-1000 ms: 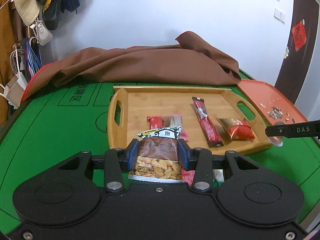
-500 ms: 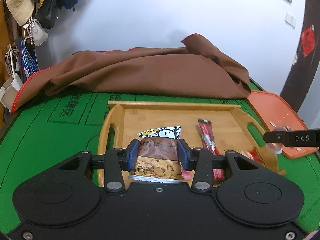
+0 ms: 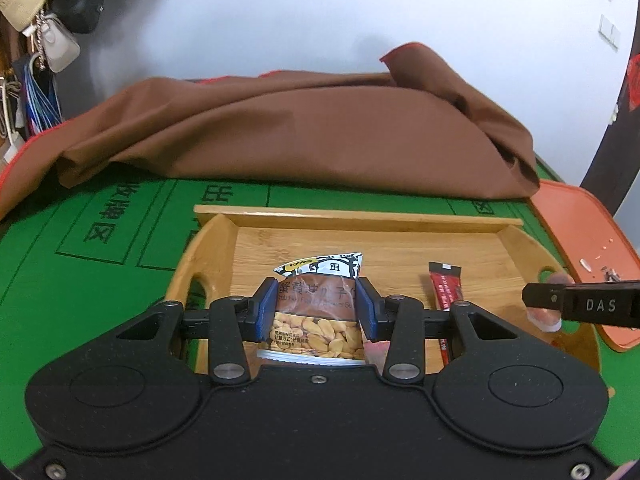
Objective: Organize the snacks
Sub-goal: 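Carry both items over the tray and open the left tool to drop the peanut packet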
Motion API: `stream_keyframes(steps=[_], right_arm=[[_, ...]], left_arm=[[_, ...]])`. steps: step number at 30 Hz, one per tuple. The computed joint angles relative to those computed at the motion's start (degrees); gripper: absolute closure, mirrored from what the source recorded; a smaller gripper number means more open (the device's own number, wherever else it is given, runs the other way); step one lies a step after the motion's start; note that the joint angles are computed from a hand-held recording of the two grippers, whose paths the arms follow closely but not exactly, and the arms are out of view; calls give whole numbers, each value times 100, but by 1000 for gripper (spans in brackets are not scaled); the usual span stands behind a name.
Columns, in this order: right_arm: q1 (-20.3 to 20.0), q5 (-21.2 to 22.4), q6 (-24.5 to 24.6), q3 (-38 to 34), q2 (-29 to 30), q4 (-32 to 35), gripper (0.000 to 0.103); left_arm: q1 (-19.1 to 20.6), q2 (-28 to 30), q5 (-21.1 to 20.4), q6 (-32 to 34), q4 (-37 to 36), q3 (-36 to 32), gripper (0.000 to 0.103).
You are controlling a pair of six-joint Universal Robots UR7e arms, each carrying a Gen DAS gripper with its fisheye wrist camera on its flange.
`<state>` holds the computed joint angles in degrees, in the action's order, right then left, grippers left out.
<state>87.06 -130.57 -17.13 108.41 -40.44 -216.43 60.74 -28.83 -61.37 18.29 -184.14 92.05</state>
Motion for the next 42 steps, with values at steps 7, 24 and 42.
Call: stream_keyframes(steps=[7, 24, 42], right_arm=[[-90, -2, -24, -263, 171, 197, 62], [-179, -13, -180, -480, 379, 225, 63], [-46, 157, -791, 71, 340, -1016, 37]], left_arm=[[114, 284, -22, -130, 334, -480, 64], [160, 560, 331, -314, 702, -844, 64], [-43, 48, 361, 10, -503, 292, 18]])
